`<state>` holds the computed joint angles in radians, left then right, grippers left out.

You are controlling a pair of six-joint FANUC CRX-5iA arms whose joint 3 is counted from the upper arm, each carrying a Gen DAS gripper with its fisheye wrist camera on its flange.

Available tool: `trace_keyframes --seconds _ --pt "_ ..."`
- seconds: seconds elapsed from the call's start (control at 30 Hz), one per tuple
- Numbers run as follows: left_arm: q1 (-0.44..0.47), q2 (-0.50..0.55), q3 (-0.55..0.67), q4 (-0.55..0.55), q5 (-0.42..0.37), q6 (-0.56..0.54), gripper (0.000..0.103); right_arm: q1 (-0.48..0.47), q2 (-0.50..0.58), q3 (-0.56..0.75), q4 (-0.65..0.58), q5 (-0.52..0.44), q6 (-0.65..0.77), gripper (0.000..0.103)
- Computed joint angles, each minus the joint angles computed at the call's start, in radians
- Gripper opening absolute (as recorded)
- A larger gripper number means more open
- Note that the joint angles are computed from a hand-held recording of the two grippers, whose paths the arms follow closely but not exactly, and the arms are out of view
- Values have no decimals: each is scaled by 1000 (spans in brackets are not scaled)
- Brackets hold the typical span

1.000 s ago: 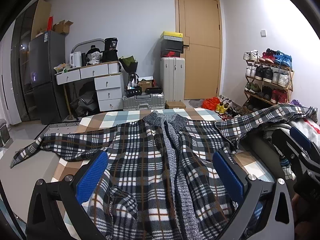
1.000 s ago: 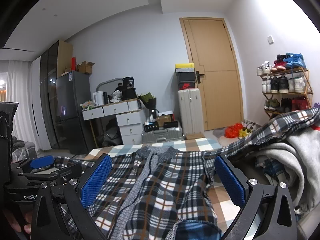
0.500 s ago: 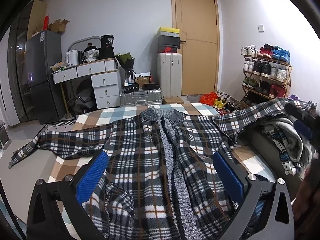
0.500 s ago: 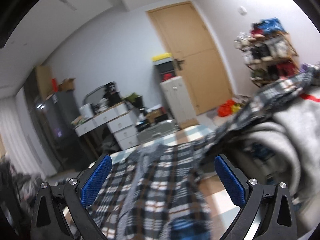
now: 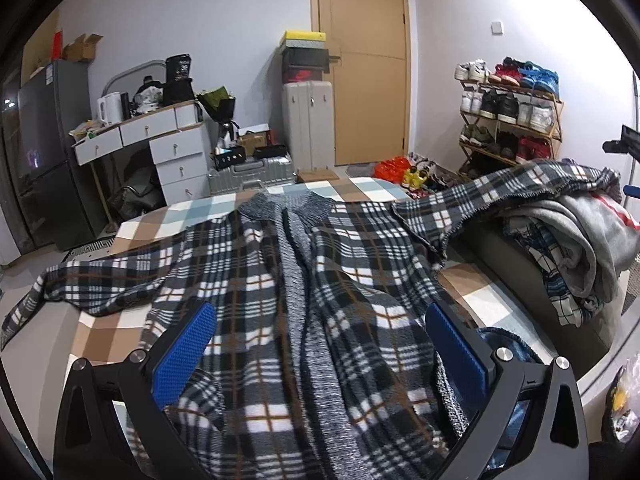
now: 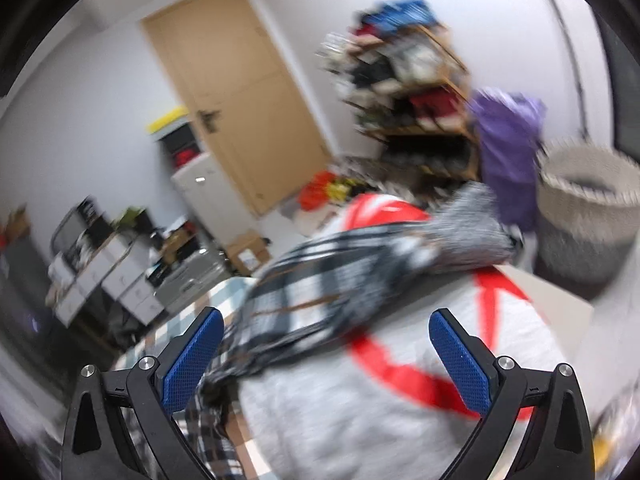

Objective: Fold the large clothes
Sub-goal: 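Grasp the grey knit sleeve cuff with the right tool, then lift the sleeve with the right tool and lay it across the jacket body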

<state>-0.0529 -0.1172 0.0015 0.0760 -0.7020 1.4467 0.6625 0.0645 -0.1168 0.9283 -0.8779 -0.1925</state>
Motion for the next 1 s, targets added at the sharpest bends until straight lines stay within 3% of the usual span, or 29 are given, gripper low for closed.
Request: trace_keyframes --seconds 0.13,0.3,0.4,0.43,0.47,0.57,0.7,0.97,1.0 --pt "-10 4 5 -2 -16 -11 102 -65 -24 -16 -100 68 -17 102" --pt "-21 11 22 -29 -33 -3 102 -134 15 33 -216 77 38 80" --pt "-26 10 26 -51 -36 9 102 -145 58 103 -243 -13 70 47" --pt "-27 13 31 -60 -39 15 102 -146 67 119 -240 -41 74 24" --pt "-26 15 34 -63 -40 18 102 -146 83 144 -241 -73 87 17" --pt "-16 16 35 -55 -38 10 102 -153 100 166 -176 -88 69 7" --pt "14 -3 20 -60 0 17 102 -138 162 261 -23 -162 99 6" --pt "94 -28 -4 -74 11 66 102 -122 443 754 133 -459 350 5" --pt "99 -26 -1 -76 9 70 102 -121 458 783 143 -463 355 5"
